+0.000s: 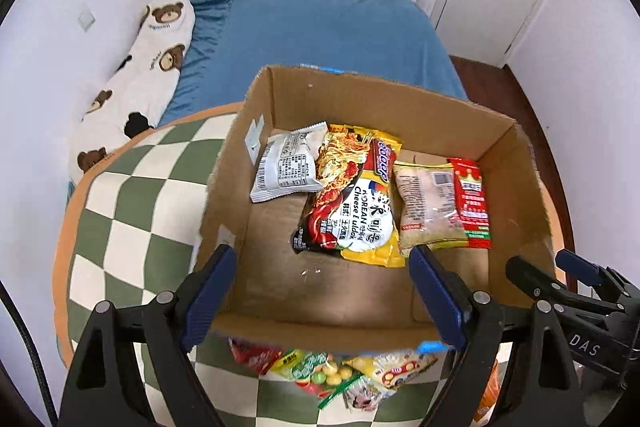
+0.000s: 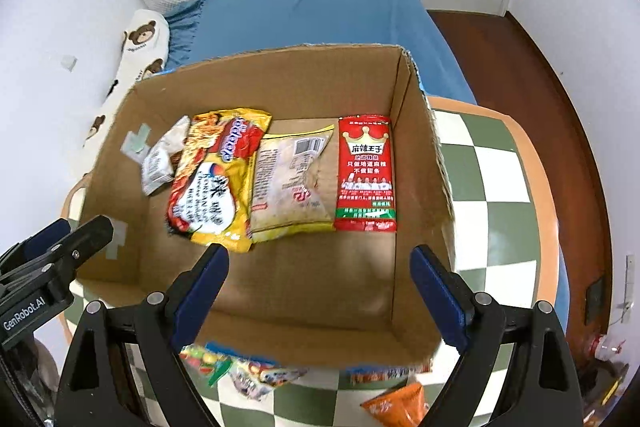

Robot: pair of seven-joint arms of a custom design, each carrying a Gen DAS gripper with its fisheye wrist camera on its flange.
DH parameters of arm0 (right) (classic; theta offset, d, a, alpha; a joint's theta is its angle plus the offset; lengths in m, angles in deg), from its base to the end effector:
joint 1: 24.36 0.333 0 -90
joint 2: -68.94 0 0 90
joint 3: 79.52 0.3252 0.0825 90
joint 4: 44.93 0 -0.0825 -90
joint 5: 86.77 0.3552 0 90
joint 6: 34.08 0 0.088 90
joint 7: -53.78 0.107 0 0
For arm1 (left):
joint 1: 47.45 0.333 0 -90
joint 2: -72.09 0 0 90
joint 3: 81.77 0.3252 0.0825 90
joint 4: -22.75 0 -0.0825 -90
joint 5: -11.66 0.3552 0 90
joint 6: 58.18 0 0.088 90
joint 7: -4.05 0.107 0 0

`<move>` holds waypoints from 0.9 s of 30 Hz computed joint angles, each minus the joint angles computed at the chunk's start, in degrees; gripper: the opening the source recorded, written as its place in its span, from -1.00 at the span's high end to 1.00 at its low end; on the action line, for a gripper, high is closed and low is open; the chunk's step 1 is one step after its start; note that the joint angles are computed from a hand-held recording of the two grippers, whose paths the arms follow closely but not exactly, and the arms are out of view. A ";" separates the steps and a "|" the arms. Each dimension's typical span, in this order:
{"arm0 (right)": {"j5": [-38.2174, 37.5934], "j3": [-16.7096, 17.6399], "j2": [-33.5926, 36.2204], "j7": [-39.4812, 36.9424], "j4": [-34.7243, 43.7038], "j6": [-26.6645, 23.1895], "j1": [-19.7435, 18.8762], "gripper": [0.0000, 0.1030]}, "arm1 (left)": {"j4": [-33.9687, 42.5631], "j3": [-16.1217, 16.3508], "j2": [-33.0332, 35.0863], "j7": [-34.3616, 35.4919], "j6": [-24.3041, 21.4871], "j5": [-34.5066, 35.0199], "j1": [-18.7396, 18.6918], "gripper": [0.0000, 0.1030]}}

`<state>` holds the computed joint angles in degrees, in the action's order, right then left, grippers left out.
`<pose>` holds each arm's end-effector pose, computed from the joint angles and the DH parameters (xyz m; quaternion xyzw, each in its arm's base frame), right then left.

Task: Organize snacks
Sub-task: 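Withdraw both tools from the box toward the remaining snacks, then grasp the green watermelon candy bag with the left tool while the right tool grasps the yellow Guoba chip bag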

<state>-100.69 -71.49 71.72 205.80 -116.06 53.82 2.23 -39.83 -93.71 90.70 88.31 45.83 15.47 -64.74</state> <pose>0.4502 0.2750 0.7521 -0.4952 0.8524 -0.1091 0.1276 0.5762 -0.2813 0.6895 -0.5459 0.8134 -0.1773 0.0945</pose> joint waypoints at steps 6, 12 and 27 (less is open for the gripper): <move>-6.27 2.18 0.38 1.96 5.07 -4.13 3.36 -0.82 | -9.33 -0.45 -8.46 1.37 5.50 -1.41 1.46 -0.71; -12.46 3.23 2.12 3.61 11.60 -8.75 8.21 -0.82 | -15.84 -0.74 -14.98 3.11 9.37 -3.09 2.76 -0.71; 3.13 4.63 -10.80 14.86 -17.86 11.19 5.29 -0.82 | -33.36 0.82 -23.03 1.36 7.79 -6.57 6.55 -0.71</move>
